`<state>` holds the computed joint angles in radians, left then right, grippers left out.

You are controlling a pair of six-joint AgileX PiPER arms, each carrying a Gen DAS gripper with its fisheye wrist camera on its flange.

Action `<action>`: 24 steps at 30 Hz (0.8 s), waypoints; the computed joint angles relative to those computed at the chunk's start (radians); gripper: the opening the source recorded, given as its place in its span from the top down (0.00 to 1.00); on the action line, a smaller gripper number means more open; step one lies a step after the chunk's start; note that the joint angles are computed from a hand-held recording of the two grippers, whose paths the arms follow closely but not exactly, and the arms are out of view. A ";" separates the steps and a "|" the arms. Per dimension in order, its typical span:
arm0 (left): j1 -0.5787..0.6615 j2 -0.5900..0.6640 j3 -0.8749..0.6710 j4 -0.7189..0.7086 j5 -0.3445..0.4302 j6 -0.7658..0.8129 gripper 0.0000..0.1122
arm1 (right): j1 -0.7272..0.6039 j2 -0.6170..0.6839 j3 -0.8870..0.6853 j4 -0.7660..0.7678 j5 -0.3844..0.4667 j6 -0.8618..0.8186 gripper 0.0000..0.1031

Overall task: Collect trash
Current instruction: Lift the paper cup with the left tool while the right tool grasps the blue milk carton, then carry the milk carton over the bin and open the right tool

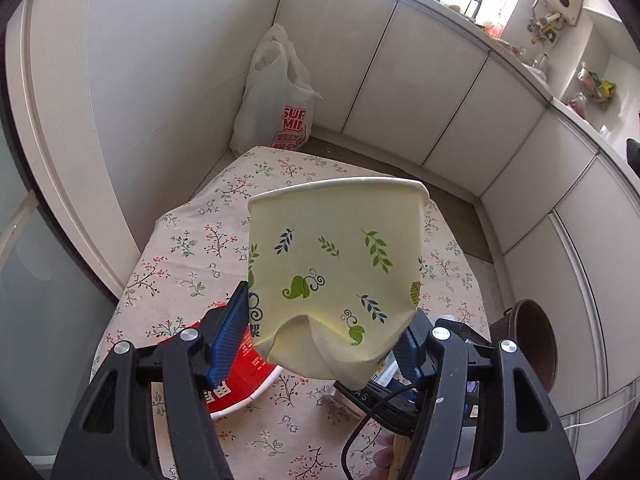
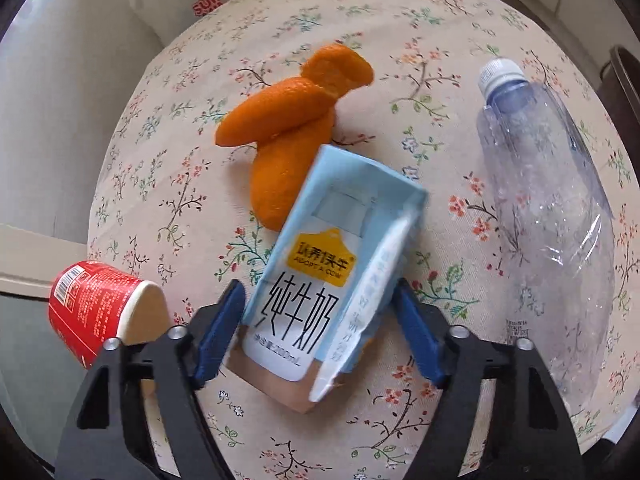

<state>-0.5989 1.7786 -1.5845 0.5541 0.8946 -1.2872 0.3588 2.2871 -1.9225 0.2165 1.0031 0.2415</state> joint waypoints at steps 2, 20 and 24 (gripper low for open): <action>0.001 -0.006 0.009 0.008 0.002 -0.009 0.44 | -0.004 -0.002 0.011 0.012 -0.023 -0.018 0.38; -0.001 -0.023 0.031 0.033 -0.041 -0.052 0.44 | -0.157 -0.179 0.121 0.283 -0.015 -0.311 0.44; -0.006 -0.001 0.005 0.025 -0.045 -0.045 0.44 | -0.234 -0.239 0.131 0.322 -0.027 -0.370 0.44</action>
<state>-0.6052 1.7778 -1.5791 0.5795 0.8493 -1.3318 0.1250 2.0481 -1.7915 0.5388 0.9762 -0.1286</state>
